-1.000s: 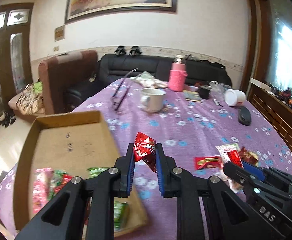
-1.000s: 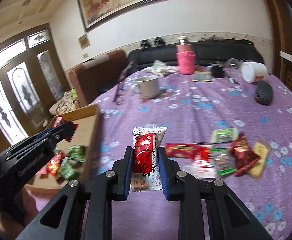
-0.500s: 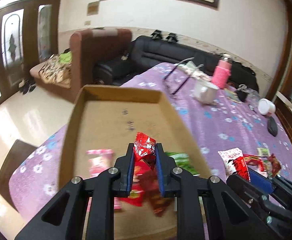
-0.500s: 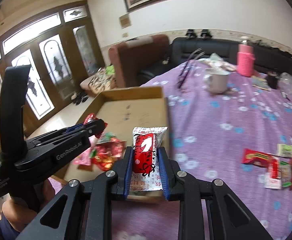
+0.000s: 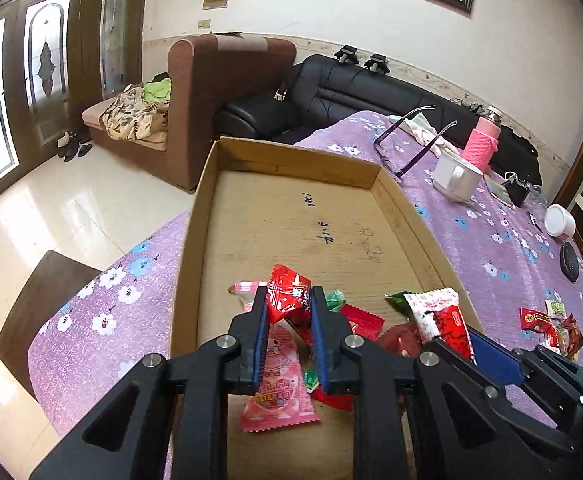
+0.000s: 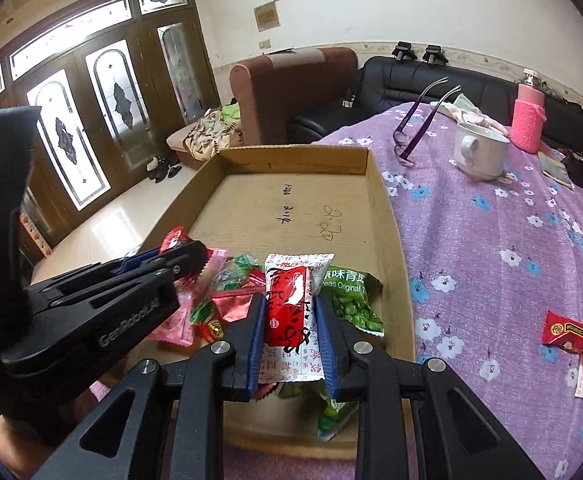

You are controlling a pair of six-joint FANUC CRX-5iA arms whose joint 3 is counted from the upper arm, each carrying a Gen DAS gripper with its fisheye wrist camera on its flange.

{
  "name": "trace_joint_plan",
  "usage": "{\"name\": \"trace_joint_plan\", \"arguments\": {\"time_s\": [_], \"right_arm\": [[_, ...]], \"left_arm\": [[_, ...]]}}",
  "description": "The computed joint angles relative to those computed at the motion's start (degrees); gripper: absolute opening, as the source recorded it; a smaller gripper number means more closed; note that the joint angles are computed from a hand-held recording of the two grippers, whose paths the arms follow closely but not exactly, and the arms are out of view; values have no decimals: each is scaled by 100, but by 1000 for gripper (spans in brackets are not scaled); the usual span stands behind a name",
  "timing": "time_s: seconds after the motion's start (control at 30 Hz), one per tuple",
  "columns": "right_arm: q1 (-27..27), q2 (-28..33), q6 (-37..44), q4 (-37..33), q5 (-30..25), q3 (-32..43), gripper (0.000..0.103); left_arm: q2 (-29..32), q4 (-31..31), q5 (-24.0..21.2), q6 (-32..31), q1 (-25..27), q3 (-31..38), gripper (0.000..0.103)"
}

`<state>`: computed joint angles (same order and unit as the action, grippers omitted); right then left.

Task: Organize snacks
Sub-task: 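Open both grippers to drop the packets into the box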

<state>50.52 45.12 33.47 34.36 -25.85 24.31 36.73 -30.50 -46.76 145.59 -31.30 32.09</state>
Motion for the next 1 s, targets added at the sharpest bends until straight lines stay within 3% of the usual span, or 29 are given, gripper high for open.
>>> {"name": "trace_joint_plan", "arguments": {"time_s": [0.33, 0.43, 0.57, 0.77, 0.9, 1.0], "right_arm": [[-8, 27, -166, 81, 51, -4, 30], [-8, 17, 0, -71, 69, 20, 39], [-29, -111, -631, 716, 282, -356, 41], [-96, -342, -1160, 1241, 574, -772, 41], [-200, -555, -1737, 1761, 853, -1162, 41], [-336, -737, -2579, 2570, 1067, -1536, 41]], "left_arm": [[32, 0, 112, 0, 27, 0, 19], [19, 28, 133, 4, 34, -2, 21], [-40, -32, 153, 42, 9, -55, 31], [-99, -166, 111, 132, -55, -37, 41], [-102, -244, 47, 162, -107, 25, 41], [-82, -255, -1, 132, -144, 97, 41]]}}
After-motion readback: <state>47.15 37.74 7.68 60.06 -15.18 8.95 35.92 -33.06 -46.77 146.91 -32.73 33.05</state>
